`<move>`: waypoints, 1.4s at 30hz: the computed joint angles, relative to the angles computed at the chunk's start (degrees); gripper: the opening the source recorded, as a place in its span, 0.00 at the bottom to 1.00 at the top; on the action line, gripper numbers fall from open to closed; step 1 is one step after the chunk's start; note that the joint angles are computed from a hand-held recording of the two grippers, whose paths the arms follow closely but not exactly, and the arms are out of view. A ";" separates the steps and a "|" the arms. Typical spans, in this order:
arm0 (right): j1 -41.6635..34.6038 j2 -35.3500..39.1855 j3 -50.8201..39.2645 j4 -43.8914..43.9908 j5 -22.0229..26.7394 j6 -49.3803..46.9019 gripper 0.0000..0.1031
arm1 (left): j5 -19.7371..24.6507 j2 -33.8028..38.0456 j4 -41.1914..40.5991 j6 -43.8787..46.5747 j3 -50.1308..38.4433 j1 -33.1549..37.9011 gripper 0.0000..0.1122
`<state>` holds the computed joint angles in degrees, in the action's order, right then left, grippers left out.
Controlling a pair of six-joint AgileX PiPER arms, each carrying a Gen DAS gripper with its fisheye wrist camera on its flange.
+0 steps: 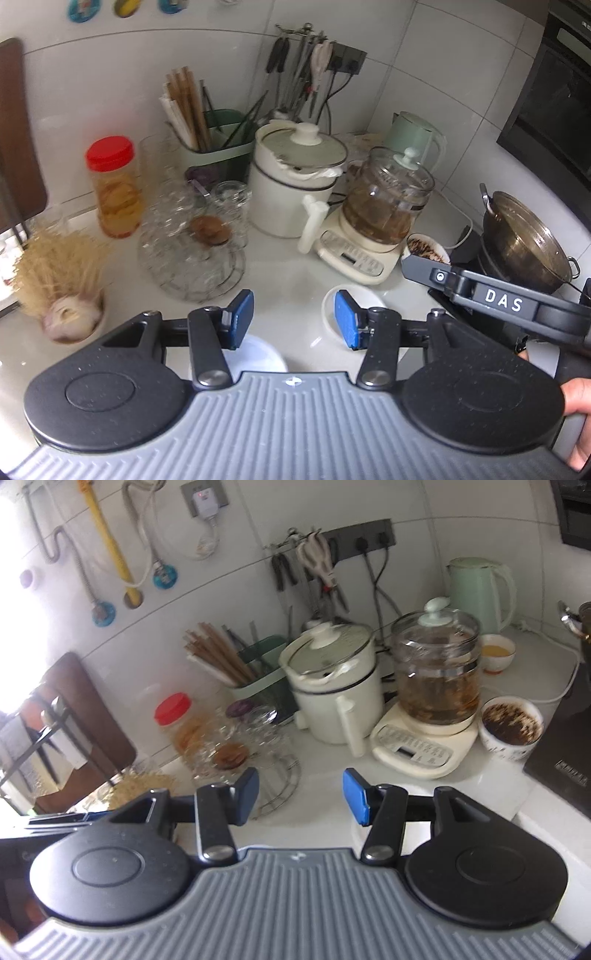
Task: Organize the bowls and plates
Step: 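Move the left gripper to the plain white ceramic bowl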
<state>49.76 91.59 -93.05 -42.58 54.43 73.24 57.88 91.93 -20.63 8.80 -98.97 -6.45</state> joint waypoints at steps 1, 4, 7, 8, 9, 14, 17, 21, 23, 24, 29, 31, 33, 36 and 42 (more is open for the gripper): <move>-1.04 -0.79 1.11 0.09 -0.64 0.12 0.52 | -0.31 1.02 0.89 -1.05 -0.99 -1.22 0.49; -4.65 -2.77 4.06 1.56 -2.86 -0.85 0.52 | -0.97 4.50 3.32 -4.31 -4.08 -4.53 0.49; -8.38 -4.16 6.47 3.87 -4.79 -3.73 0.52 | 0.32 9.24 4.11 -7.18 -8.75 -6.40 0.49; -9.65 -4.62 7.37 4.62 -5.31 -4.74 0.52 | 0.33 10.68 4.40 -7.97 -10.05 -7.04 0.49; -10.80 -4.96 8.27 5.32 -5.98 -5.55 0.52 | 0.18 11.95 4.69 -8.39 -11.11 -7.69 0.49; -16.91 -6.52 13.95 9.46 -10.92 -9.51 0.52 | 0.53 17.60 8.71 -12.83 -16.07 -11.15 0.49; -20.30 -6.22 16.58 12.76 -13.43 -12.68 0.52 | 0.51 20.50 9.24 -14.50 -18.12 -11.85 0.49; -25.05 -4.89 19.52 19.60 -17.60 -18.84 0.52 | 1.84 25.02 13.56 -17.22 -21.98 -13.59 0.49; -27.43 -4.13 20.89 24.23 -19.81 -22.55 0.52 | 2.96 27.57 14.51 -17.92 -24.25 -13.98 0.49; -28.28 -3.75 21.57 25.65 -20.72 -23.92 0.52 | 3.20 28.55 14.98 -18.48 -24.92 -14.16 0.49; -32.52 -2.16 24.69 34.60 -25.41 -31.40 0.52 | 4.67 32.98 14.34 -20.10 -28.12 -14.74 0.49; -33.72 -1.71 25.80 36.86 -27.19 -33.22 0.52 | 5.49 34.66 13.67 -20.60 -29.67 -14.95 0.49; -34.84 -0.75 25.94 39.70 -27.68 -35.60 0.52 | 6.55 36.59 13.40 -21.11 -31.74 -15.21 0.49; -36.88 0.31 26.87 48.20 -28.97 -43.01 0.52 | 8.82 39.09 15.07 -22.76 -35.20 -15.95 0.49; -40.10 3.97 26.52 62.71 -28.70 -56.23 0.52 | 10.71 43.05 14.66 -26.30 -40.11 -15.96 0.49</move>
<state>9.66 95.55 -66.53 20.13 25.74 17.01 68.59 134.99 -5.97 -17.51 -139.08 -22.40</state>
